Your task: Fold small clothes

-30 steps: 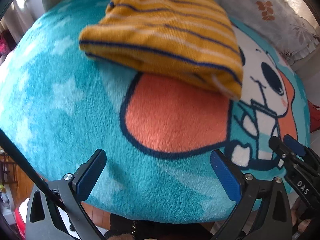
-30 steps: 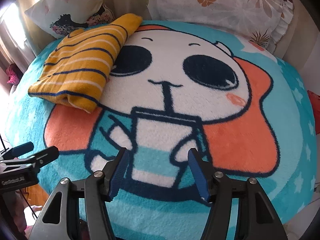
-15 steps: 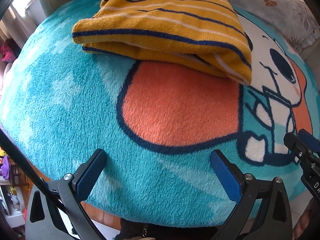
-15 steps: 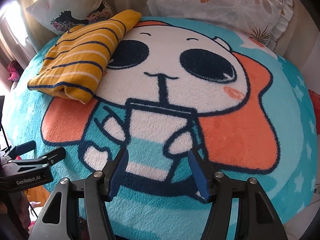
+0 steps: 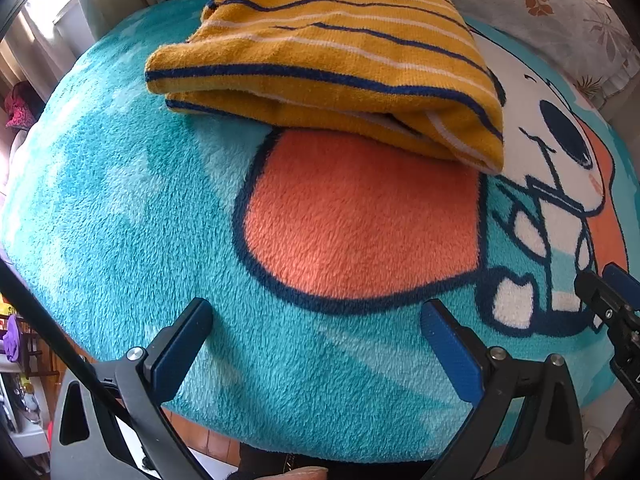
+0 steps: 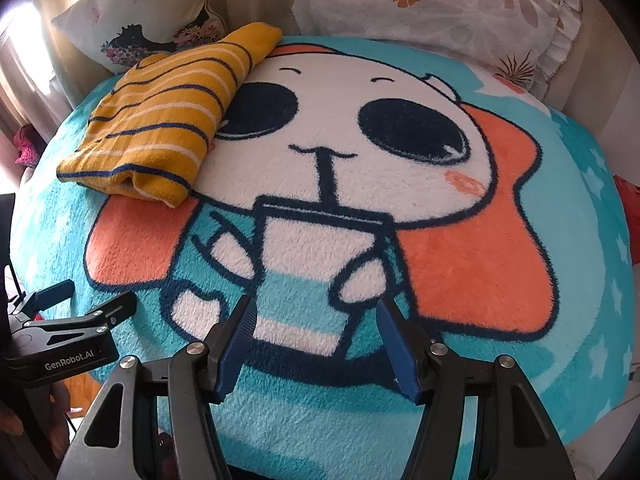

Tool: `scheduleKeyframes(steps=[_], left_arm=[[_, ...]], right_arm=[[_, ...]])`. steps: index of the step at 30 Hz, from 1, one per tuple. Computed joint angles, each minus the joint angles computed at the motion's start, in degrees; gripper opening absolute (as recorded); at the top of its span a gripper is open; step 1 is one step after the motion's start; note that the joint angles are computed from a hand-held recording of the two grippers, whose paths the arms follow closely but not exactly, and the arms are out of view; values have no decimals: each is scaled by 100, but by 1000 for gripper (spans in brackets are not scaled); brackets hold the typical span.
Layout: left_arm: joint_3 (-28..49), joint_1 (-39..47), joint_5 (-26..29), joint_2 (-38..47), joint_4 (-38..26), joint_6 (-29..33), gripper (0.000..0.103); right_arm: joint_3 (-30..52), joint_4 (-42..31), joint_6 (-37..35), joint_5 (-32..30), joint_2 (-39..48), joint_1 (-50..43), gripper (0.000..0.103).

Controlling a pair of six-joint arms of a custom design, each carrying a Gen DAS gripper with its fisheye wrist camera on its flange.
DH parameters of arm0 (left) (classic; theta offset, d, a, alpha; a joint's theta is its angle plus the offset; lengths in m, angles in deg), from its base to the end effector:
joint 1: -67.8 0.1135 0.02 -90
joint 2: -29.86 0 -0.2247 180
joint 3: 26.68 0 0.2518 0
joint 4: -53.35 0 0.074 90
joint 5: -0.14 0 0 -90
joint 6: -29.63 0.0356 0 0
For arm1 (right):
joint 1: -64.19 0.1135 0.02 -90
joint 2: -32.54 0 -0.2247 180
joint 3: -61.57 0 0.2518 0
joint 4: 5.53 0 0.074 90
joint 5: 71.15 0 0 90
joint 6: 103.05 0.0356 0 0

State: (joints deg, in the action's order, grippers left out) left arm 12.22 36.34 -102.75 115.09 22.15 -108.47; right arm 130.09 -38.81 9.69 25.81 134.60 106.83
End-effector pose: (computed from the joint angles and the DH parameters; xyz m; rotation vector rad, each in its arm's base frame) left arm 0.1736 -0.0969 0.0491 -0.4442 2.7962 0.0479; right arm 0.2382 0.2135 0.0936 -0.4385 2.6968 0.1628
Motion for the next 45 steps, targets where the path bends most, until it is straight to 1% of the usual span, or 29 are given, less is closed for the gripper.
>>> scheduleKeyframes(steps=[3,5,7,10,13,16,20,23,24,31,37,45], left_arm=[[-2,193,141,-66,-25,348,103],[-9,300,255,-251,-200,502,103],[-103,401,141,-606,-385,524,103],[-327,616,-60,-1436,-684,632,103],[-462,996,-31,-2196,-977,841,103],[-509,1471,111,-2656,-1140,1212,103],[-467,2139,360,-2911,-1222,1863,103],[-304,2560,501,-2777,-1147,2328,103],[-240,2604,515,-2685,-1114,2385,103],[85,3361,864,-1792,-676,3200,103],[362,3608,1078,-1258,-430,3603,103],[678,3799,1378,-652,-232,3903,103]], right_arm=[[80,-13,40,17,16,49,67],[184,-30,58,37,62,116,67],[287,-37,78,68,119,185,67],[527,-58,124,110,275,269,67],[828,-126,204,130,470,344,67],[1173,-196,232,197,666,433,67],[1690,-308,286,268,992,532,67],[2029,-385,362,299,1225,579,69],[2188,-422,403,312,1338,592,69],[2796,-529,658,430,1778,668,70],[3091,-587,889,578,1999,686,71],[3388,-762,1007,908,2179,799,71]])
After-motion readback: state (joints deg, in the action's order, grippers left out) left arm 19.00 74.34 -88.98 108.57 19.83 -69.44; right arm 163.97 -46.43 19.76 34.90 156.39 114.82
